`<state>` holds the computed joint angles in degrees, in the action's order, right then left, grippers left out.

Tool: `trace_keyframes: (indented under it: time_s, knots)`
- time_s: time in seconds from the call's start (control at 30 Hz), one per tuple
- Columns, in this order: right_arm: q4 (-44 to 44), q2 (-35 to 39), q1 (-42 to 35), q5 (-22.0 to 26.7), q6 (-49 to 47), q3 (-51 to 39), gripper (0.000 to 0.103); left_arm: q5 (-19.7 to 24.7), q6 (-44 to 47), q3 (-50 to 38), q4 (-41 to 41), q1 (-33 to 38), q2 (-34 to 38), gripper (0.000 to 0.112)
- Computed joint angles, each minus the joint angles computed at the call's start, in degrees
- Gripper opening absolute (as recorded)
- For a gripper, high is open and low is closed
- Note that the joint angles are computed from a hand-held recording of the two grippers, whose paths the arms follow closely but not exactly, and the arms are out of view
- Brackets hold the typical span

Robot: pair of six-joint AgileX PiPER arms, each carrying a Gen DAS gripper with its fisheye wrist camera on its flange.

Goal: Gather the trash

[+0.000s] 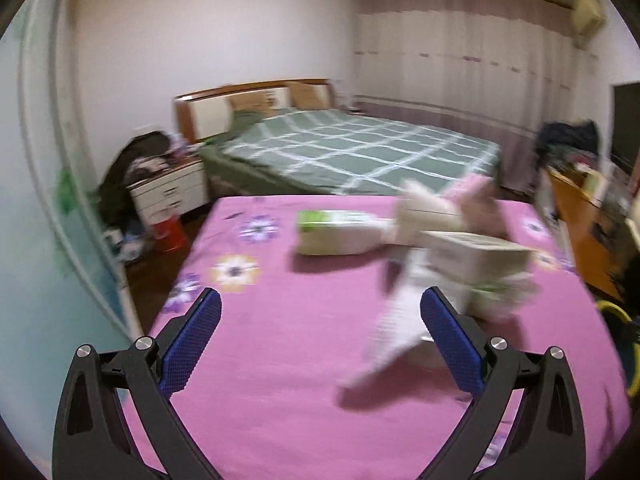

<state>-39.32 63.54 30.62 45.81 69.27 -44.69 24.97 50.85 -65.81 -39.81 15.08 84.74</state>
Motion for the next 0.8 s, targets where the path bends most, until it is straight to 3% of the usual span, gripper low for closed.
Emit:
trace_keyframes:
  time_s: [0.17,0.3,0.43,0.53,0.57,0.63,0.8]
  knots:
    - [0.8,8.9,0.8,-2.8,-3.4,-9.4,0.045,-10.4,-1.2,0.2,0.3,0.8,5.9,0.098]
    - [4.5,16.3,0.9,-6.6,-8.4,-17.1,0.045,-7.7,-2.2,-1.7,-0.5,2.7,9.0,0.098]
    - [7.5,22.2,2.5,-9.3,-13.2,-22.9,0.045,-8.7,-2.4,-2.2,-1.1,3.0,9.9,0.098]
    - [6.8,25.9,4.5,-9.5,-14.2,-26.3,0.046,-9.2,-1.8,-1.9,-1.3,2.6,9.9,0.098]
    - [6.8,27.2,4.9,-9.4,-14.8,-27.6,0.053,-8.9,-1.6,-1.8,-1.5,2.4,9.8,0.098]
    - [5.0,29.3,6.0,-8.2,-14.3,-29.9,0.056,-8.8,-2.9,-1.4,-0.3,1.8,9.2,0.098]
    - [2.4,34.7,7.5,-5.6,-15.2,-35.2,0.056,-7.6,-2.6,-1.2,-0.5,2.1,8.4,0.098]
